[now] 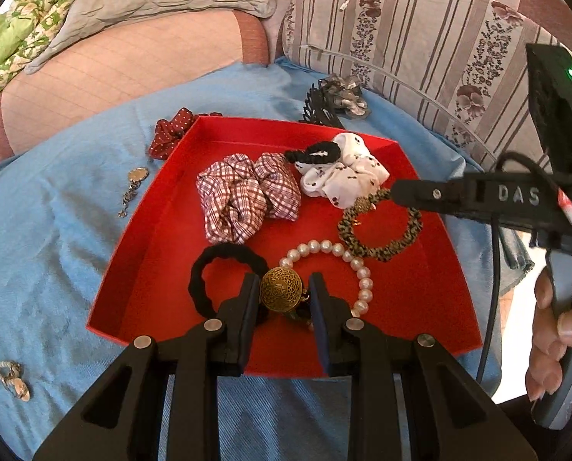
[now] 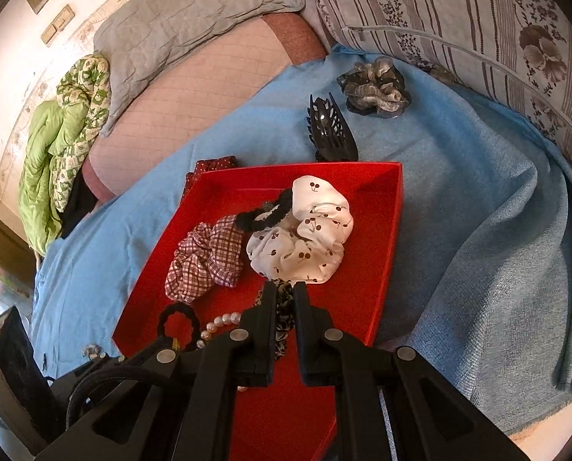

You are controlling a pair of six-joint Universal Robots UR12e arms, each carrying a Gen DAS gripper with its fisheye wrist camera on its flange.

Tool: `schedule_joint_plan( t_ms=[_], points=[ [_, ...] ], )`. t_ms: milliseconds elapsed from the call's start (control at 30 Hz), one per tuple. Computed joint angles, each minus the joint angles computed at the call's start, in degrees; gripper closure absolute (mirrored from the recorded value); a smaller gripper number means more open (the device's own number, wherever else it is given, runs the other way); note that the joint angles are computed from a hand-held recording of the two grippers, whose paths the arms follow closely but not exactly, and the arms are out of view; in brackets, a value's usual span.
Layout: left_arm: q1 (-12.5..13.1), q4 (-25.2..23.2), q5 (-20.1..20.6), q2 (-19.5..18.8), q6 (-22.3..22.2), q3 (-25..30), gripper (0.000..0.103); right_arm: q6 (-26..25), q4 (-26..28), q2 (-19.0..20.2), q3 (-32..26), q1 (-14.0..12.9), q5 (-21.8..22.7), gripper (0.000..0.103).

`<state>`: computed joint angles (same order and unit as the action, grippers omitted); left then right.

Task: Organize jewelry
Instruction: 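Open the right tool to drop the leopard bracelet while the left drops the gold pendant in the tray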

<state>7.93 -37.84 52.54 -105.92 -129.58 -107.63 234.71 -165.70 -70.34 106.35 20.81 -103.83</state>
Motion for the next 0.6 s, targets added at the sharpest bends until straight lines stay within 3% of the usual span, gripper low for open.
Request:
schedule_joint_plan(
  t_ms=[433,600],
  points=[
    [-1.2,2.9,1.9,-1.8,-4.0,2.0,0.078,0.2,2.9,0.1,-0.5,-0.2,0.3,0.093],
    [-1.4,3.9,2.5,-2.0,-4.4,1.9,0.078,0.6,2.6,0.1,-0.5,-0.2,0.2,0.089]
  ],
)
